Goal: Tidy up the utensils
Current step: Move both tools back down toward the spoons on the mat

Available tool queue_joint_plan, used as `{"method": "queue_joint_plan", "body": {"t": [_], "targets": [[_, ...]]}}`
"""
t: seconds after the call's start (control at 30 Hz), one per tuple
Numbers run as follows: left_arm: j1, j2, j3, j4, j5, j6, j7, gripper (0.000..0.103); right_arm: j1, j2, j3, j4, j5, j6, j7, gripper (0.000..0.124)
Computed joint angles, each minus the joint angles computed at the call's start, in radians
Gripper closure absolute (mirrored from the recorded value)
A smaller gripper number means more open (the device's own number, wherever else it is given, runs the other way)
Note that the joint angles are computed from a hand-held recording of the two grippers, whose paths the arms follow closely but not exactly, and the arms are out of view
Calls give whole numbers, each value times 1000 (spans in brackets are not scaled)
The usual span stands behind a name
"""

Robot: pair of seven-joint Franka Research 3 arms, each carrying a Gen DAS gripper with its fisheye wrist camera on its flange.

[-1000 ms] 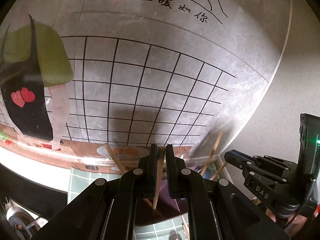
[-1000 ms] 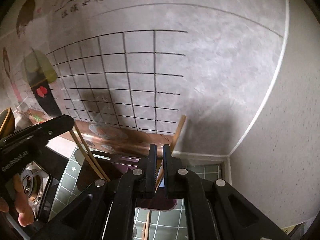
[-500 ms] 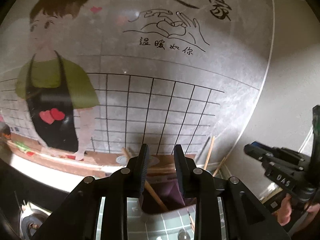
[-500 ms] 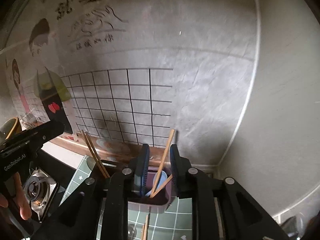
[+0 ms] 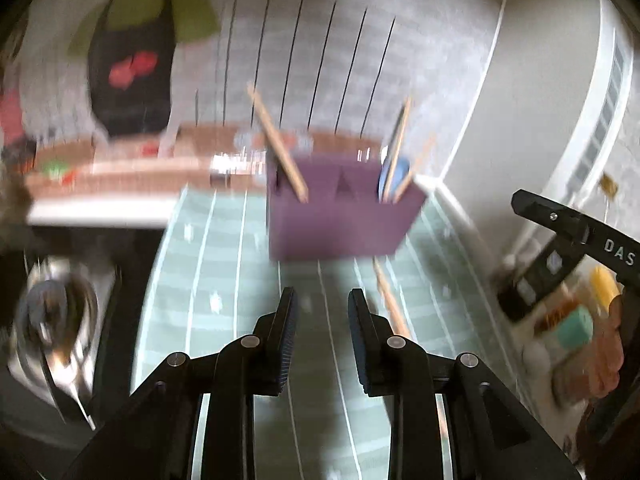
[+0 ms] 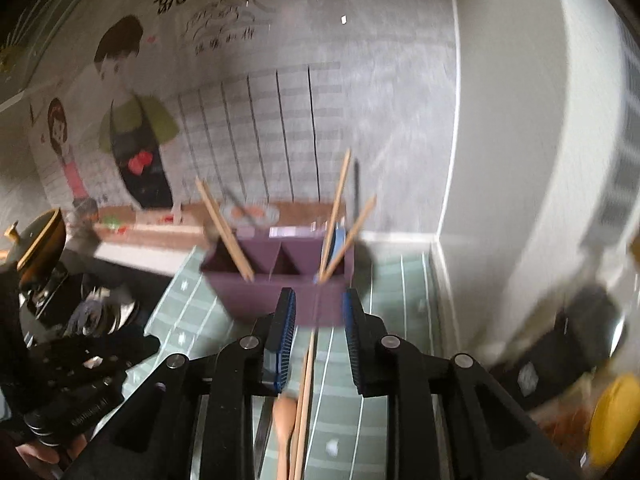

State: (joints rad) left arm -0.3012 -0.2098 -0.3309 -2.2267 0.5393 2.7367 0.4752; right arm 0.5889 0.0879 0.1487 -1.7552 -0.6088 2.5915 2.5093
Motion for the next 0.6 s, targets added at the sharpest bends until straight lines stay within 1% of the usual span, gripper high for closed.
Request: {"method": "queue_joint_plan", "body": {"t": [0.07, 0.13, 0.2, 0.23, 0.3, 0.4, 0.47, 0.53, 0.6], "targets": [[-22, -21, 4, -55, -55, 13, -10, 76, -7, -35, 10, -78, 63, 40, -27, 101], [-49, -39, 11, -111, -123, 24, -8, 76, -19, -70, 24, -166, 174, 94, -95, 101], [-59, -49, 7, -149, -152, 34, -21, 76, -25, -97, 38, -234, 240, 121, -136, 101], [-62, -55, 3, -169, -163, 38, -32, 76, -27, -102, 45, -251, 245, 120, -139, 101], [-68, -65, -1, -201, -184, 46, -53, 76, -27, -111, 62, -287, 248, 89, -143, 101], [-96, -71, 13, -234, -238, 57, -34, 76, -21, -119, 79, -343, 281, 80, -159, 102], [-92, -78, 2, -243, -230, 54, -38, 76, -15, -118, 89, -369, 299, 79, -171, 107], [-83, -85, -9, -244, -211, 46, -48, 76, -9, -110, 92, -380, 337, 96, -209, 108], [-82, -87, -8, -243, -207, 47, -48, 76, -1, -89, 93, -371, 362, 104, -236, 109]]}}
